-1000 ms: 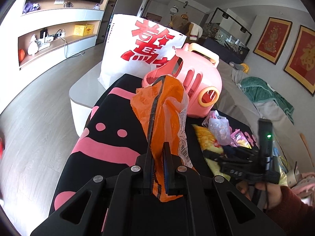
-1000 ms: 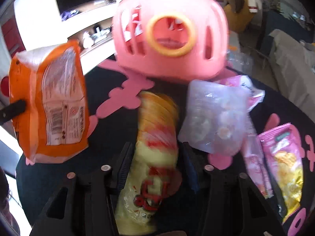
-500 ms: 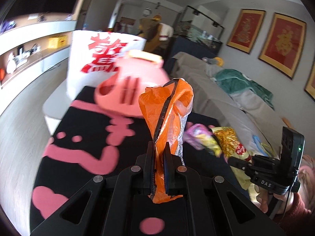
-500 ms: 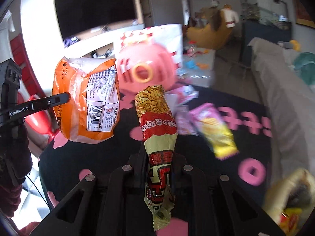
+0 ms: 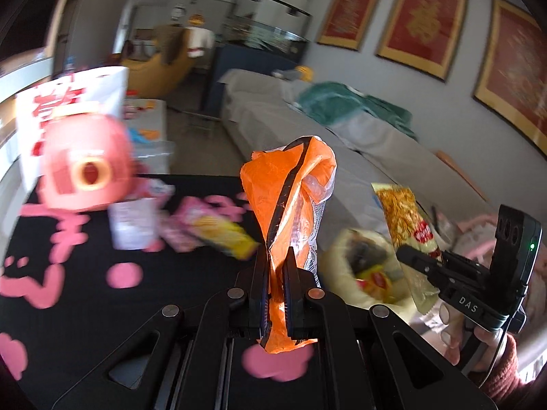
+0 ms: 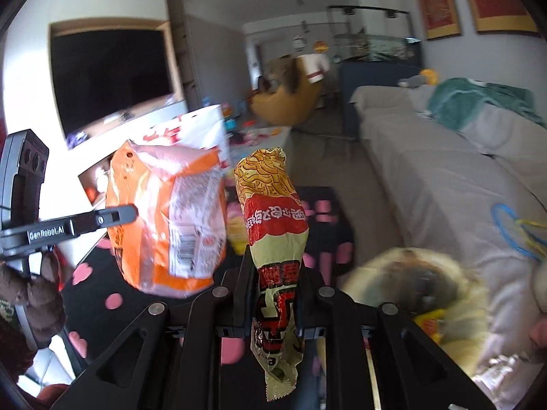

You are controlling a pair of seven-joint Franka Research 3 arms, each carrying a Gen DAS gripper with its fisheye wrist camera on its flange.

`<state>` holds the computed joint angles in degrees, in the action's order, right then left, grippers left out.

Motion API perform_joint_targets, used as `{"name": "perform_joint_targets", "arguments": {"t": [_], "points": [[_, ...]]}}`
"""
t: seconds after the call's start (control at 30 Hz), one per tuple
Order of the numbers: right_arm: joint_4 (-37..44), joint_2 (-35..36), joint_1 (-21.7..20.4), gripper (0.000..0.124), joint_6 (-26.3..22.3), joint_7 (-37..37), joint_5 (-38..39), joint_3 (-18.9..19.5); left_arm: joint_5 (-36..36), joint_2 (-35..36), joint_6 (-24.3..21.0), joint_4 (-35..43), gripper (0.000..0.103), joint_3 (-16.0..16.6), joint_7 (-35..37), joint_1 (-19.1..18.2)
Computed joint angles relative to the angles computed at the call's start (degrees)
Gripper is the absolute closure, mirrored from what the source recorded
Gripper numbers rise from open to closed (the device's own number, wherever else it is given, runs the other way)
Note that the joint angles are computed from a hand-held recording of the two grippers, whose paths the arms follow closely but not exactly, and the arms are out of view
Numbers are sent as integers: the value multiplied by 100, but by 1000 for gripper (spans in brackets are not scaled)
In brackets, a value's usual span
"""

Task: Collect trash
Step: 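Carry the orange bag and snack packet over the bin with both tools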

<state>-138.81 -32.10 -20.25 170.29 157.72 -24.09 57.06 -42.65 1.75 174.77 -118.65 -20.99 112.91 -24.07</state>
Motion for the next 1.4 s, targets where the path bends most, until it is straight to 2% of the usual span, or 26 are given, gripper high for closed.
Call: {"name": "perform_joint_targets", "arguments": {"t": [0.1,0.23,0.43,0.53,0.6,0.7,0.87,1.03,1.1,1.2,1.33,1.4], "points": [[-585,-540,550,107,-166,40,190,-576,752,410,-138,431,96,-140,-526,-155],[-1174,-1101,1086,107,-525,79,337,-1074,1868,988,-372,1068,96,-229,-1360,-392],[-1783,-1609,1551,107,-835,164,410,-1592,2421,1935,-799,2061,96,-740,-1670,-304],[-1895,-1594,1563,107,-848,137,382,-1747,2745,2412,-1030,2563,96,-869,-1915,-328],[-1858,-1487,1480,107,-862,165,335,-1720,2915,2707,-1159,2862,96,-943,-2015,-355],[-1859,-1351,1443,107,-811,168,272,-1759,3169,3042,-1358,3227,96,-920,-2198,-447],[-1934,-1140,1335,107,-631,215,202,-1811,3585,3672,-1897,4024,96,-715,-2519,-742],[-1998,-1005,1256,107,-560,203,177,-1915,4129,4314,-2544,5037,96,-271,-2866,-1247],[-2022,-962,1249,107,-503,223,194,-1949,4251,4490,-2826,5345,96,-211,-2906,-1353],[-2022,-826,1174,106,-385,208,204,-1986,4189,4726,-3037,5661,96,-317,-2751,-1366],[-1924,-568,961,106,-215,227,190,-1869,3794,4841,-2857,5609,93,-643,-2357,-1123],[-1878,-476,857,106,-139,248,166,-1791,3586,4769,-2757,5450,86,-776,-2174,-982]]}}
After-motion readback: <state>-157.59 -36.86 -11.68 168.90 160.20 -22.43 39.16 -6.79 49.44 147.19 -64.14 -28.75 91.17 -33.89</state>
